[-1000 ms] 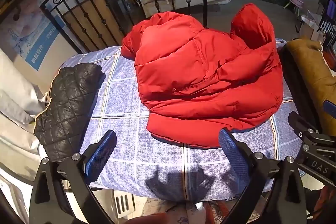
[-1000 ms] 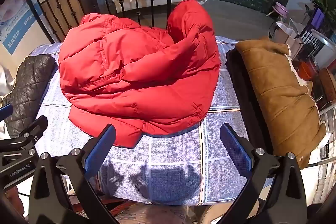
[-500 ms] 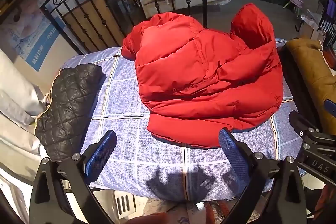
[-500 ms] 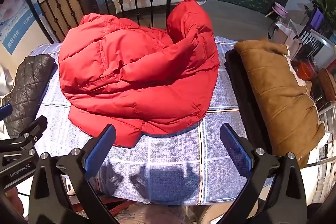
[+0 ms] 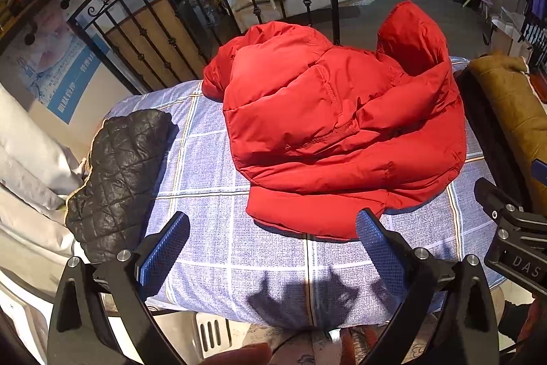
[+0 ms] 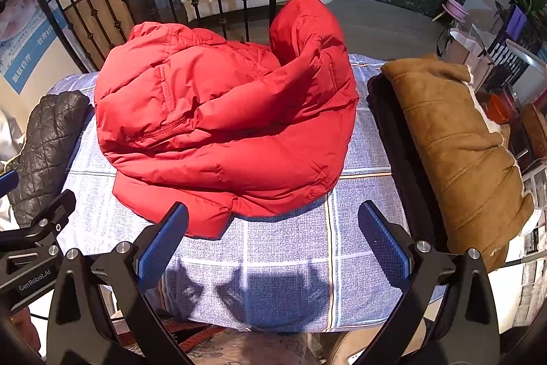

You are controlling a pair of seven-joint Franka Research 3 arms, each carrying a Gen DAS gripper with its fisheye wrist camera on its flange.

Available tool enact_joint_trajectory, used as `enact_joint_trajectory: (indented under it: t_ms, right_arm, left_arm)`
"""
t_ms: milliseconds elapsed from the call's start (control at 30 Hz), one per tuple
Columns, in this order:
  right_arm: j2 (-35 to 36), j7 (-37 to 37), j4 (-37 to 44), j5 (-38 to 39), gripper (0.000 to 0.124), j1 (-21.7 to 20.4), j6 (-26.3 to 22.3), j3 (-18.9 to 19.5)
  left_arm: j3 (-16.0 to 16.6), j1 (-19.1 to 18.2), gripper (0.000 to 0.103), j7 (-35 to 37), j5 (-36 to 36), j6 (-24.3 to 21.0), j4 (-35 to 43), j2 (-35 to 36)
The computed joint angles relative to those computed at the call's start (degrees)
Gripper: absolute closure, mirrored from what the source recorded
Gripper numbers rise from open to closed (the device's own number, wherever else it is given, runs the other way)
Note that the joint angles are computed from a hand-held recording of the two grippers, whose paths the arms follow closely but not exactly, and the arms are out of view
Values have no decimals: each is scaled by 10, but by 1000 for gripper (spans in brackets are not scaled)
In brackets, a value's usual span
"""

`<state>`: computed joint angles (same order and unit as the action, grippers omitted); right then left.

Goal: Fold large clothes

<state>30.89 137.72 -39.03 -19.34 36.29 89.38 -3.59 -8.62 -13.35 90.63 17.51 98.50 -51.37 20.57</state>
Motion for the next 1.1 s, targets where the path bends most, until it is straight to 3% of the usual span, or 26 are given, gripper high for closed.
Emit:
enact_joint_trajectory:
  t_ms: [433,1100]
  right_arm:
    - [-44,22,-78,-1,26,-10,37,14]
    - [-48,23,-85,-3,26,-13,40,20]
  left_arm:
    - [-1,-8,7,1,19,11,-18,-10]
    - [-2,-8,7,-4,19,10,-22,-12]
